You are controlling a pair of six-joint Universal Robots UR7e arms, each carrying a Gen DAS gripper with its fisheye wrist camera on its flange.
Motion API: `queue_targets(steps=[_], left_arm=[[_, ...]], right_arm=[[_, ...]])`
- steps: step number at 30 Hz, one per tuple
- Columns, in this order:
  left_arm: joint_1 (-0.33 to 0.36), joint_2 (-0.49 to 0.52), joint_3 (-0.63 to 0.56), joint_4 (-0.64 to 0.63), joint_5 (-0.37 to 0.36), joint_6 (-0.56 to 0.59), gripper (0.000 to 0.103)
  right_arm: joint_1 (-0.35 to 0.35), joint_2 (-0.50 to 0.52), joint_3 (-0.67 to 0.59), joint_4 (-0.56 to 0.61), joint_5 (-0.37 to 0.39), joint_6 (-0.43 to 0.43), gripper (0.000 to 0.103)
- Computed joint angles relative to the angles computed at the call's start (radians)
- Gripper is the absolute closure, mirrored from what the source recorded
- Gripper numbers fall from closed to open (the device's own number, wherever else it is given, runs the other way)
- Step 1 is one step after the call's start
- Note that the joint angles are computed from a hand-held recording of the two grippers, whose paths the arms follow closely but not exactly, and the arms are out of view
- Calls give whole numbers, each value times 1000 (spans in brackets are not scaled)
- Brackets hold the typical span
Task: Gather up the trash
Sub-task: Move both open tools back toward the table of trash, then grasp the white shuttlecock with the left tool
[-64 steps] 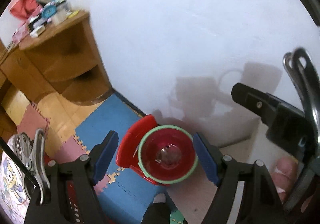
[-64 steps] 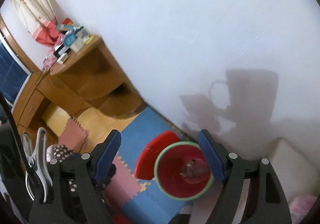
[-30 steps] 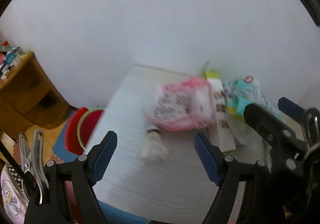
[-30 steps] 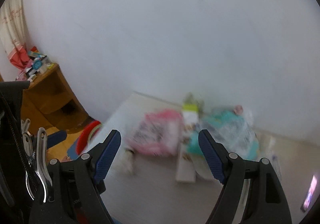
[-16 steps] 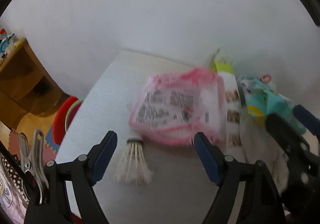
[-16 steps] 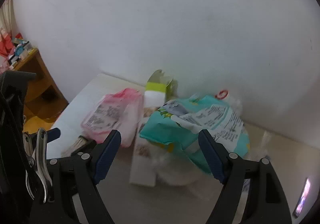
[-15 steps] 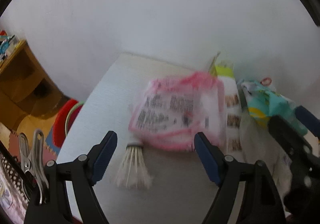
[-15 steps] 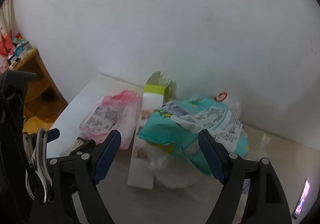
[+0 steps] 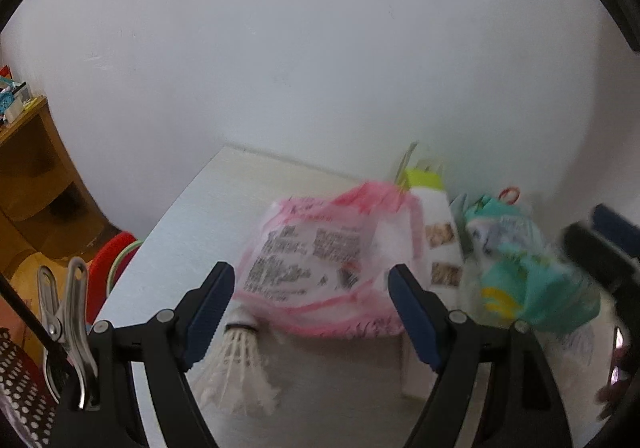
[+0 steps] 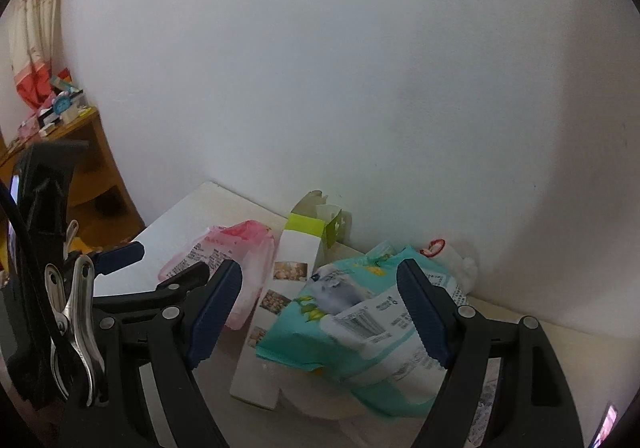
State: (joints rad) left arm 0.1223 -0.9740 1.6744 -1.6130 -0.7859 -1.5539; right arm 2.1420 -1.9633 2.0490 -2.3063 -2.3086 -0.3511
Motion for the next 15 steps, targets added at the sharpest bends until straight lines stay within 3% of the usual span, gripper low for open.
queue_targets(steps=[4, 8, 13, 15], left_arm=[[5, -28, 22, 48, -43, -95, 20], [19, -47, 25, 105, -42, -145, 20], [33, -41, 18, 136, 25, -88, 20], [39, -53, 40, 95, 2, -65, 20]], right_arm=[[-40, -61, -26, 41, 24, 27, 21], [-84, -123, -67, 98, -32, 95, 21], [-171, -213, -79, 148, -70, 195, 21], [-183, -222, -74, 146, -61, 197, 21]])
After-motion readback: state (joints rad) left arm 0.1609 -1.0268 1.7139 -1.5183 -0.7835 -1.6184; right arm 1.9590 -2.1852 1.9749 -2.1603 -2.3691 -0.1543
